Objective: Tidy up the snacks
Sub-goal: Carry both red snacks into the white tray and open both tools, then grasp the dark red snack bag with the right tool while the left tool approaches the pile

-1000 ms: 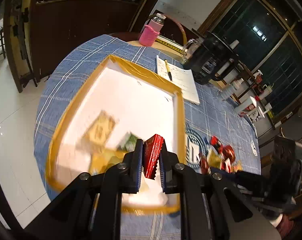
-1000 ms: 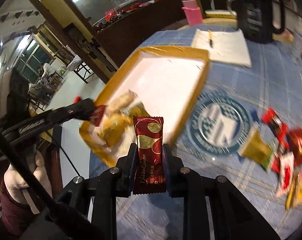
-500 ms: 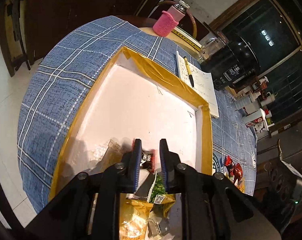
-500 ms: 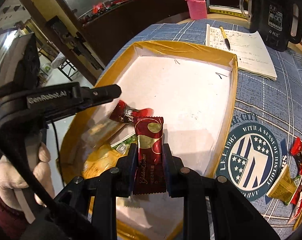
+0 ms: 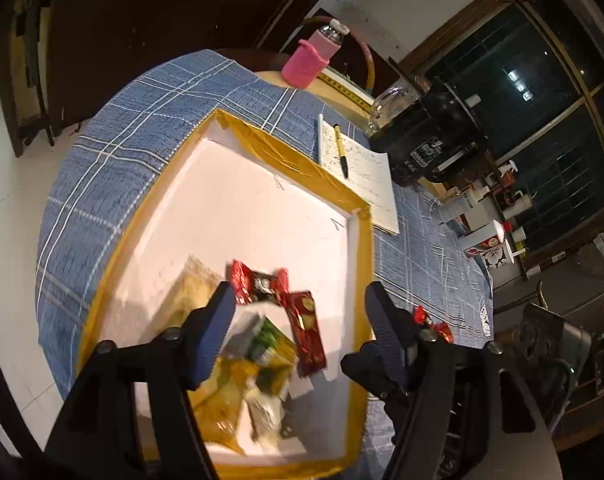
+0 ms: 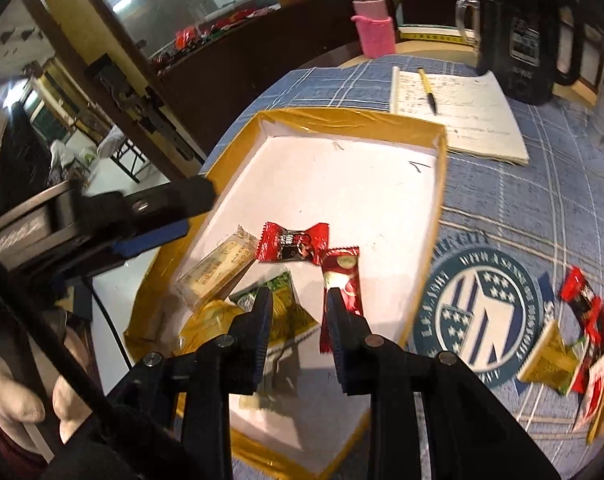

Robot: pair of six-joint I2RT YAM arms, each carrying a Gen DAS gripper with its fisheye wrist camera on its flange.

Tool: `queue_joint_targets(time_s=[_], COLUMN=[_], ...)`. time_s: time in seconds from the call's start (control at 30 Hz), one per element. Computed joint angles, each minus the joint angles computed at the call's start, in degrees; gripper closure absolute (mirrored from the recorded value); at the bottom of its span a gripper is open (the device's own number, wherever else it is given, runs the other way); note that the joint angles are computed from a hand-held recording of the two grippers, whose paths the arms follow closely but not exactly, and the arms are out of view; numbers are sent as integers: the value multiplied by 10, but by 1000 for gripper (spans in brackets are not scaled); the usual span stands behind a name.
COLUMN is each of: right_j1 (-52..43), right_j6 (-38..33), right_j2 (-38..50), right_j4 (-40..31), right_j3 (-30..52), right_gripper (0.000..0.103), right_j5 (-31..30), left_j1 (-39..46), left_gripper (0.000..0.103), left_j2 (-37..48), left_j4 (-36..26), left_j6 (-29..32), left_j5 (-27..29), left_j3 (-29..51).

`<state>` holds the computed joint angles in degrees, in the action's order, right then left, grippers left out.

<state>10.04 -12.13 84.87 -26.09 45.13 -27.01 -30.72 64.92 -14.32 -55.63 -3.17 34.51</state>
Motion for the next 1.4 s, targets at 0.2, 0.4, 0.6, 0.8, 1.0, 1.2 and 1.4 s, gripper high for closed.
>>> queue_joint_targets(time_s=[0.2, 0.4, 0.6, 0.8, 1.0, 1.2, 1.4], right_j1=[-85, -238, -420, -573, -668, -703, -709], right_j6=[-34, -147, -289, -377, -417, -429, -419], right_j2=[-32, -7, 68, 166, 271, 335, 392], right_j4=[-54, -162, -246, -281, -315, -323, -332], right_j3=[-21, 5, 76, 188, 325, 407, 480], right_gripper=[76, 76, 76, 76, 76, 76, 76], right_j5=[-53, -106, -98, -72, -58, -61, -73], left_j1=[-122, -229, -287, -348, -389, -413, -436], left_gripper=[34, 32, 23, 24, 24, 24, 24], left_j2=[-43, 1, 97, 198, 265, 318, 361], left_j4=[23, 60, 71, 12, -43, -105, -161], left_j6=[-89, -150, -203, -227, -245, -275, -310], left_j5=[-87, -135, -118, -141, -171, -188, -188], left_j3=[-20, -1, 66, 183, 280, 363, 417])
